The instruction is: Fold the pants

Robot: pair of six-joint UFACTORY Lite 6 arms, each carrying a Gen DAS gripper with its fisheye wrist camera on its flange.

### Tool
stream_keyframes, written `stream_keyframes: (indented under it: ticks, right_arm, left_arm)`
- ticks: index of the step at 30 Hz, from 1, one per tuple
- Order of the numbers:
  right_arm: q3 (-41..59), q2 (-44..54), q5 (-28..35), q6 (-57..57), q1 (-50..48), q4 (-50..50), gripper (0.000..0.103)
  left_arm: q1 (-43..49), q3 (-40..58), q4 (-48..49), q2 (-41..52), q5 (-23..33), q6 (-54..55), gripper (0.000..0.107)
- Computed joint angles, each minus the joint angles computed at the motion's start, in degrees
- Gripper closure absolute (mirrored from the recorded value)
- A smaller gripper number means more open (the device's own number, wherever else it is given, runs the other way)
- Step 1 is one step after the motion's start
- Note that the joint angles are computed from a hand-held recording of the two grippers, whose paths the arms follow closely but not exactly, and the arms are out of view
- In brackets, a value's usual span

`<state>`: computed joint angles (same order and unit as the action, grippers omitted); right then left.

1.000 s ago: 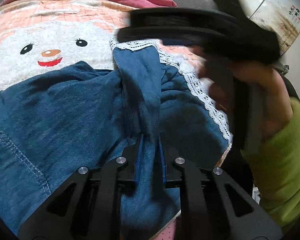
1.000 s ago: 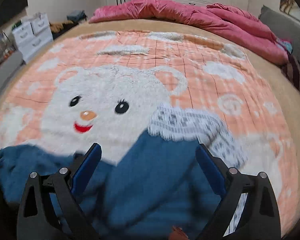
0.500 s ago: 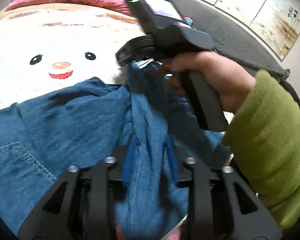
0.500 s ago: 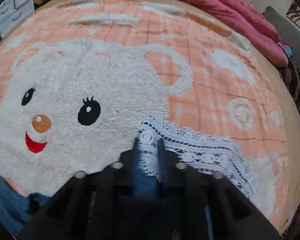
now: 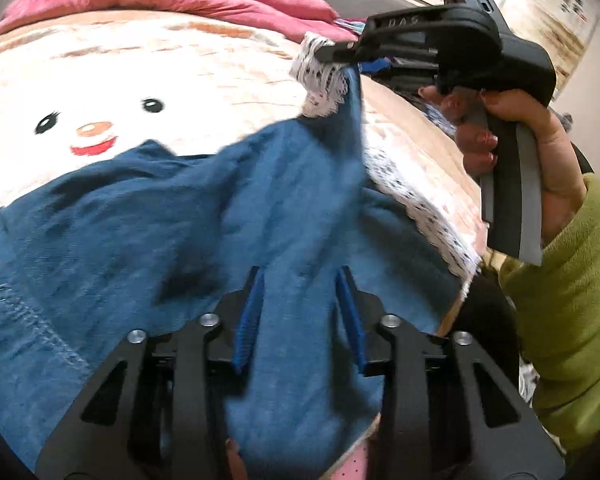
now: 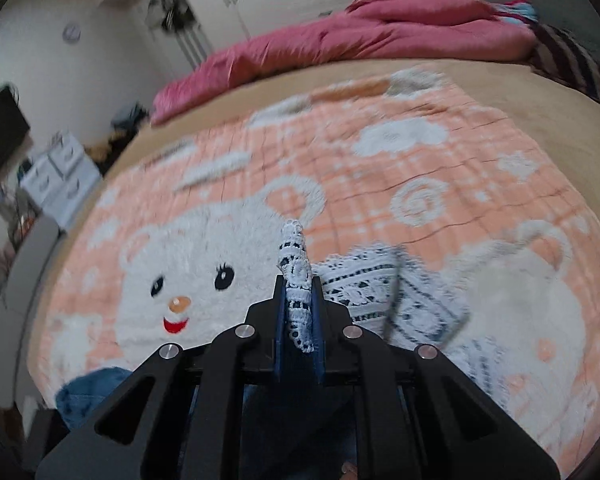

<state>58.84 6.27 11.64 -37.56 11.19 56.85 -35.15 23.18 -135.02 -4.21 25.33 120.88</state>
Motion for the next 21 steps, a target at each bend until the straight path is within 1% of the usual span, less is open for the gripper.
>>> stream_keyframes:
  ticks: [1, 3, 4, 5, 8, 9, 11, 12, 13, 14, 16, 17, 18, 19, 20, 21]
  right_arm:
    - [-1.3, -1.5, 0.2, -3.1, -1.1, 3.5, 0.093]
    - [-5.6, -6.4, 0.5, -7.0, -3.3, 8.2, 0.093]
    - [-7.2, -7.9, 1.0, -9.4, -4.3, 11.0, 0.093]
    - [-9.1, -9.7, 1.5, -11.4, -5.4, 13.4, 0.094]
    - [-14.7, -14.2, 4.0, -18.2, -9.4, 21.2, 0.094]
    - [-16.9, -16.1, 4.4, -19.0, -10.5, 22.3, 0.094]
    - [-21.1, -20.0, 7.0, -21.3, -13.4, 25.3, 0.095]
    - [-23.2, -22.0, 8.3, -21.5, -14.7, 25.6, 0.095]
    - [-25.7, -24.8, 10.0, -21.2, -16.4, 25.4, 0.095]
    - [-28.9, -29.0, 11.8, -19.6, -18.3, 23.8, 0.095]
    - [-33.6, -35.9, 14.7, -15.3, -21.4, 18.8, 0.095]
    - [-36.7, -41.0, 16.5, -12.0, -23.4, 14.8, 0.095]
    - [-38.3, -43.6, 17.8, -10.4, -24.9, 12.7, 0.095]
    - [-41.0, -47.6, 20.0, -8.0, -27.5, 9.3, 0.095]
    - [-42.5, -49.6, 22.2, -7.8, -30.0, 8.1, 0.095]
    - [-44.8, -52.1, 25.9, -8.5, -34.1, 7.1, 0.095]
  left_arm:
    - [-0.5, 0.8, -0.7, 1.0, -0.1, 1.4, 0.081]
    - [-3.3, 1.0, -7.0, 1.2, -2.4, 7.9, 0.093]
    - [-4.5, 1.4, -10.8, 1.5, -3.9, 12.0, 0.097]
    - [-4.4, 1.6, -12.2, 2.4, -3.9, 14.1, 0.106]
    - [-2.7, 1.0, -6.6, 1.6, -3.3, 10.8, 0.107]
    - [-2.3, 0.3, -6.3, 0.6, -2.9, 11.0, 0.107]
    - [-1.0, -1.8, -2.7, -3.9, -3.3, 8.7, 0.107]
    - [-0.1, -2.6, 0.2, -5.7, -3.4, 6.8, 0.107]
    - [1.3, -3.8, 5.6, -8.0, -3.1, 3.4, 0.107]
    - [1.7, -4.5, 8.6, -9.5, -3.2, 1.8, 0.107]
    - [-0.1, -5.7, 9.6, -12.2, -5.0, 1.6, 0.107]
    - [-0.4, -5.8, 9.7, -12.4, -5.1, 2.2, 0.107]
    - [-1.0, -6.1, 9.5, -12.8, -5.4, 2.5, 0.107]
    - [-1.6, -6.2, 10.0, -13.2, -5.8, 2.2, 0.107]
    - [-2.7, -6.1, 9.4, -13.2, -6.5, 2.7, 0.107]
    - [-4.1, -5.4, 6.4, -12.1, -7.2, 5.1, 0.107]
